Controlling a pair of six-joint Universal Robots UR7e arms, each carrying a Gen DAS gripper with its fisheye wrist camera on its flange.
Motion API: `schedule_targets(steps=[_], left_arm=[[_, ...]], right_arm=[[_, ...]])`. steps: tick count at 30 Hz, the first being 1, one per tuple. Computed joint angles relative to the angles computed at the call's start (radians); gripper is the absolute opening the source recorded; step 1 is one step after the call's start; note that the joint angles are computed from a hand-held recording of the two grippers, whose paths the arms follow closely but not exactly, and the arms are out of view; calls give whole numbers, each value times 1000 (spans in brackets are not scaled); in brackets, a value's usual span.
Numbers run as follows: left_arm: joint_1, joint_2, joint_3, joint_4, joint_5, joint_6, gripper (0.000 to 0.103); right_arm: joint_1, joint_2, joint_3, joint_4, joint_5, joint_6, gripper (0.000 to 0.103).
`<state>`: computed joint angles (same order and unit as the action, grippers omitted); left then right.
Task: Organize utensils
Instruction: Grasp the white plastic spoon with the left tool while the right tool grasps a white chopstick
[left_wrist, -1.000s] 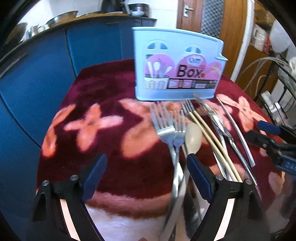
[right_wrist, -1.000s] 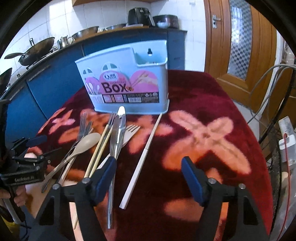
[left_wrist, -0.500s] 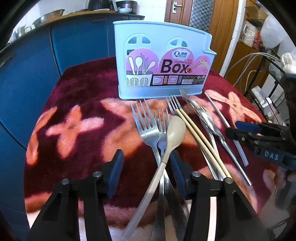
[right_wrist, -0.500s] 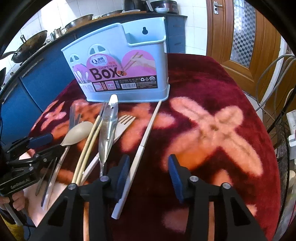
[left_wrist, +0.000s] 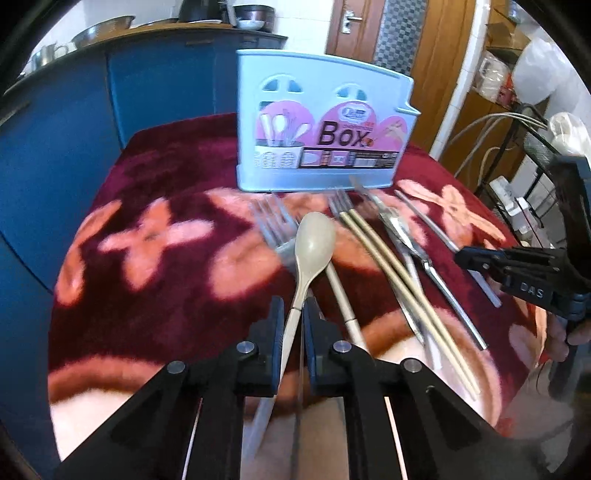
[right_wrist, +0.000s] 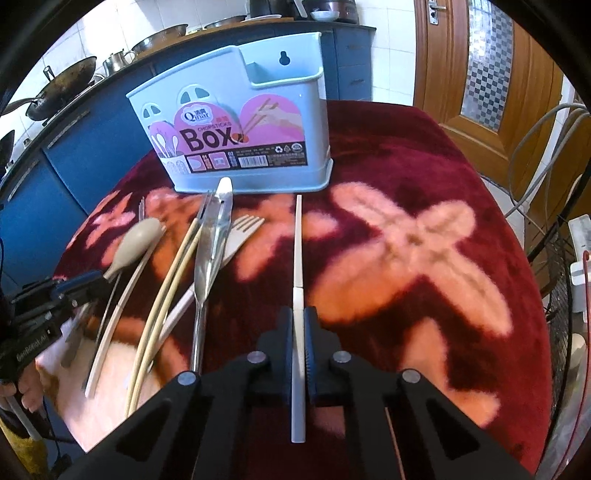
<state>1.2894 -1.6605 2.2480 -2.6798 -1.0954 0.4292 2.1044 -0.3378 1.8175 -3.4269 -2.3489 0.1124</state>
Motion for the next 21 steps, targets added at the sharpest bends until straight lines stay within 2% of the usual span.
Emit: schedule_targets(steps=[4,7,13,17,21], left_arm=[[21,-21,-20,53,-6,-32,11],[16,-24,-13,42,66,-24,11],[12,-17,-30,90,82,-20,12],[-15,4,-48,143,121,-5,29],[-29,45,-86,213,168,-14,30]], right_arm=[[6,-23,34,26,8,35,8],[9,-36,52,48,15,56,8],[11,-58,72,86,32,71,8],[-2,-81,68,134,60,84,9],[-9,-91,31,231,55,80,11]])
